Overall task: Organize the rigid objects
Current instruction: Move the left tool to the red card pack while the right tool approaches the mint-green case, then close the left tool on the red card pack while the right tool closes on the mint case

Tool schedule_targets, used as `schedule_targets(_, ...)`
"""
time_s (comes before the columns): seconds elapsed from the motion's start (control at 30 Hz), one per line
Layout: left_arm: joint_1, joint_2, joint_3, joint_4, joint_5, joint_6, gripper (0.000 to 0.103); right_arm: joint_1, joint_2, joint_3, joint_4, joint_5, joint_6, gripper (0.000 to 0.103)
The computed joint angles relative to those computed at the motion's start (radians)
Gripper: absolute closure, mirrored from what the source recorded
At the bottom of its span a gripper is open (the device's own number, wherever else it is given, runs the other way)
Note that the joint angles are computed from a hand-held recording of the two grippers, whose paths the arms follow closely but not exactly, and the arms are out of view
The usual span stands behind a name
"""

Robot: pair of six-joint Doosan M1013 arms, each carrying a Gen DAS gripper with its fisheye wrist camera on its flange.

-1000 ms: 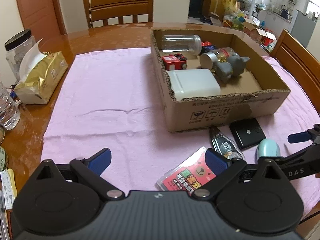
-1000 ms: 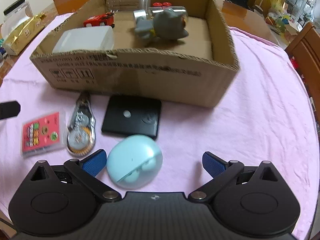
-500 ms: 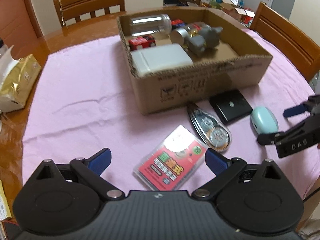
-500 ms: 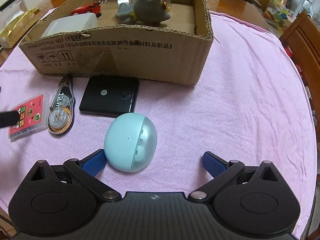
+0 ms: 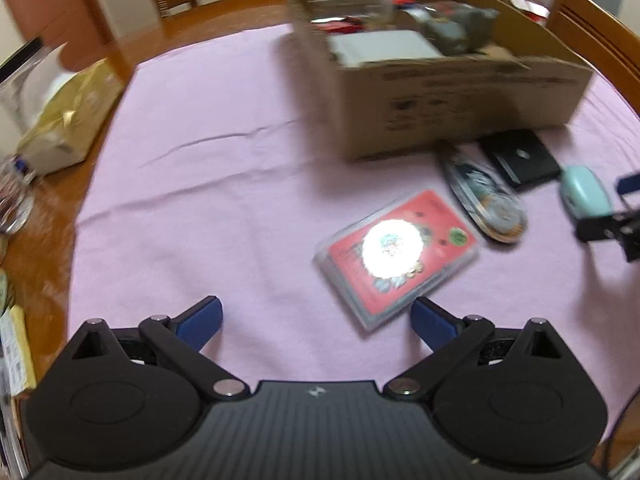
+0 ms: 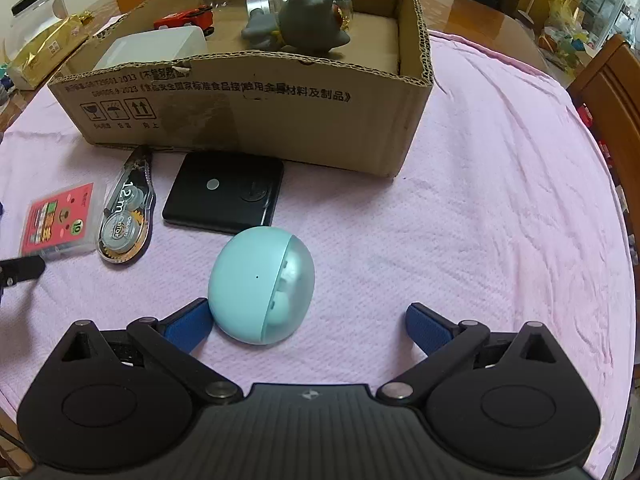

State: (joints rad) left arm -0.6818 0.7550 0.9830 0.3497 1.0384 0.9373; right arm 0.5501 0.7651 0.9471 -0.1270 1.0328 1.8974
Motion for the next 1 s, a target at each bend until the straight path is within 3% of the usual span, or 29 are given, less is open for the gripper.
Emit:
schedule_targets(0.2, 0.003, 0.005, -0.012, 0.044, 0.036, -0.073, 0.003, 0.000, -0.001, 0.001, 0.000, 0.002, -0.002, 0.000)
schedule_targets(0.4, 0.002, -0.006, -0.003, -0.059, -0.110, -0.014, 0.002, 0.000, -0.006, 0.008, -0.001, -0.004, -0.001, 0.000)
schedule_targets(0.73, 0.001, 0.064, -0.095, -0.056, -0.050, -0.019, 0.002, 0.000, -0.014, 0.023, -0.002, -0.027, -0.012, 0.000)
schedule_targets(1.0, 0.008, 0.052, -0.072, -0.039, -0.040, -0.029, 0.001, 0.000, -0.027, 0.045, -0.004, -0.050, -0.017, 0.000)
